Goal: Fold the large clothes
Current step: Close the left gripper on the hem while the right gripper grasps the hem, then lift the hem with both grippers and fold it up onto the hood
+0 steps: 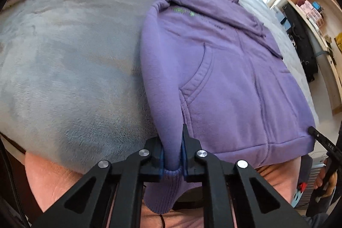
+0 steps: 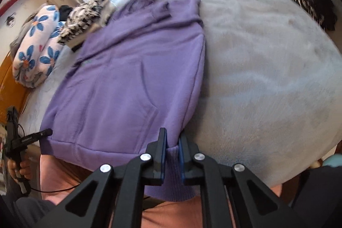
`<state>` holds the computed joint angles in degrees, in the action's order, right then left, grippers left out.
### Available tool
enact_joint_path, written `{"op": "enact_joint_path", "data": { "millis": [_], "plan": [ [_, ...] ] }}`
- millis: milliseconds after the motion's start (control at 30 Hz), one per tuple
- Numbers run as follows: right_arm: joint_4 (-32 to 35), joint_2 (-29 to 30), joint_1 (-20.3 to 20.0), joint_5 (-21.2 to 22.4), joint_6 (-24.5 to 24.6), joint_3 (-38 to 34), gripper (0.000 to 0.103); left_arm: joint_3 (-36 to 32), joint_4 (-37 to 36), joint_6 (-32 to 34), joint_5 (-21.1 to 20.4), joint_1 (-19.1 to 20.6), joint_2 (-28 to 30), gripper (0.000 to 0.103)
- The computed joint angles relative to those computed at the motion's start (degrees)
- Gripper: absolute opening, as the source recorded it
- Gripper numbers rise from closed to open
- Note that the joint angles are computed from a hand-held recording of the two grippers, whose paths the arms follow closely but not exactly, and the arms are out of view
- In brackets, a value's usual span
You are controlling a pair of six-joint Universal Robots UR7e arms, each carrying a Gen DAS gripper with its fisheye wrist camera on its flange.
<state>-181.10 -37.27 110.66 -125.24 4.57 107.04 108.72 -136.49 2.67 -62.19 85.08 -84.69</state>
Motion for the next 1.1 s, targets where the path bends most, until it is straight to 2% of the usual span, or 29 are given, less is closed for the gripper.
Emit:
{"op": "enact_joint_path", "data": {
  "millis": [200,433,600,767,900,1100],
  "plan": [
    [4.23,-1.21,2.86,-2.03,-0.06,-0.05,0.009,2.29,0.26,1.11,0.70,-3.32,-4.74,0.009],
    [8.52,-5.10,4.18,-1.71,4.78,4.74,0.009,2.04,10.86,-1.17,2.09,-4.59,-9.20,0.009],
    [6.58,-6.35,4.86,-0.05,5.33,6.07,0.009,0.31,15.15,-3.18,0.63,-4.37,-10.25,0.008],
    [2.32,-5.70,3.93,3.73,2.07,3.08,0.009,-5.11,15.28,-3.73,-1.93,-3.78,-7.18,0.008],
    [1.76,-4.42,2.73,6.70,-0.11,-3.04,0.009,-11.67,12.97,-3.15,-3.38,-3.90,-2.70,0.008],
    [4.75,-0.18,-0.40,9.62,0.25,-15.66,0.009,-25.13,9.69,-1.48,-4.04,-3.23,9.00,0.008]
  ]
}}
